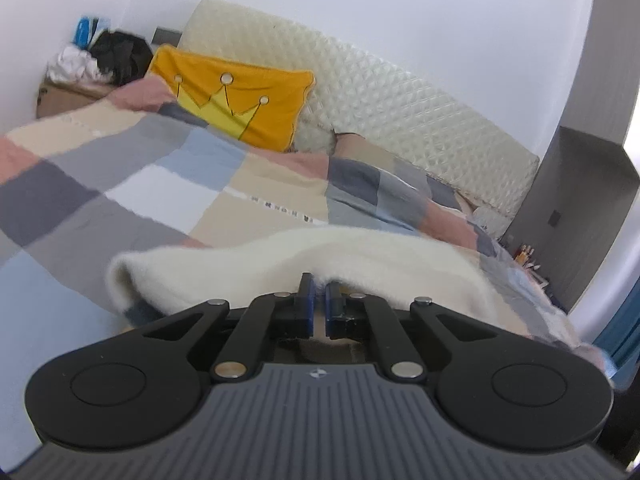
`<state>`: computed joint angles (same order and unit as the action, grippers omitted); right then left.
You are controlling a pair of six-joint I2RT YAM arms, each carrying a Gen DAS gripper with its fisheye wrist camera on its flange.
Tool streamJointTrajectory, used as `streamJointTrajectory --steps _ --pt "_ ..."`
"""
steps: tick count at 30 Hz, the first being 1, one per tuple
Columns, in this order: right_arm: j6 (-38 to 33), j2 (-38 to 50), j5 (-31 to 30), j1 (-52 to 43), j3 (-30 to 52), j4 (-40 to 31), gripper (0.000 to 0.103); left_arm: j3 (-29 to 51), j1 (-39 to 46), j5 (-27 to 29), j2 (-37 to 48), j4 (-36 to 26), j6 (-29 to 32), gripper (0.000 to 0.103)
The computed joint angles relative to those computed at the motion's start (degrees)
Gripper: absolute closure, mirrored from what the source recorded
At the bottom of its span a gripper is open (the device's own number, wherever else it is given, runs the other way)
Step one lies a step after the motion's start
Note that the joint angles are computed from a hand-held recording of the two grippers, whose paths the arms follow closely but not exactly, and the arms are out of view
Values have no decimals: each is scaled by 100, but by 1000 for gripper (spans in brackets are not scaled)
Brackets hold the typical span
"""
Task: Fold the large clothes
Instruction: 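Lift the sweater with both grippers and pull it apart to unbundle it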
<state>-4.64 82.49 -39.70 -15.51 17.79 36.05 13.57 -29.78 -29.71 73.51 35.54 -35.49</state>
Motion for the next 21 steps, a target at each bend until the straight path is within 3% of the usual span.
streamJointTrajectory --steps 1,6,8,11,14,18,20,21 --pt "45 -13 -5 -19 -86 251 81 -22 -64 -44 -135 -137 -52 97" --pt "386 42 -253 -186 -512 1776 81 -232 -263 -143 -830 -498 -187 98" --pt "512 154 -314 -164 -452 1878 81 -288 -365 -240 -1001 -467 -117 98" --pt "378 167 -197 -24 -237 1309 80 -245 -618 -557 -972 -242 220 98" --pt "155 164 213 206 44 441 80 -303 -628 -377 -1043 -13 307 98" --pt "119 390 205 207 400 -552 79 -318 -722 -421 -1060 -22 334 98" --pt "-188 450 308 335 690 -1424 76 -371 -684 -354 -1164 -9 354 98" --pt "-137 457 404 400 659 -1416 76 -382 -688 -353 -1216 -45 351 98"
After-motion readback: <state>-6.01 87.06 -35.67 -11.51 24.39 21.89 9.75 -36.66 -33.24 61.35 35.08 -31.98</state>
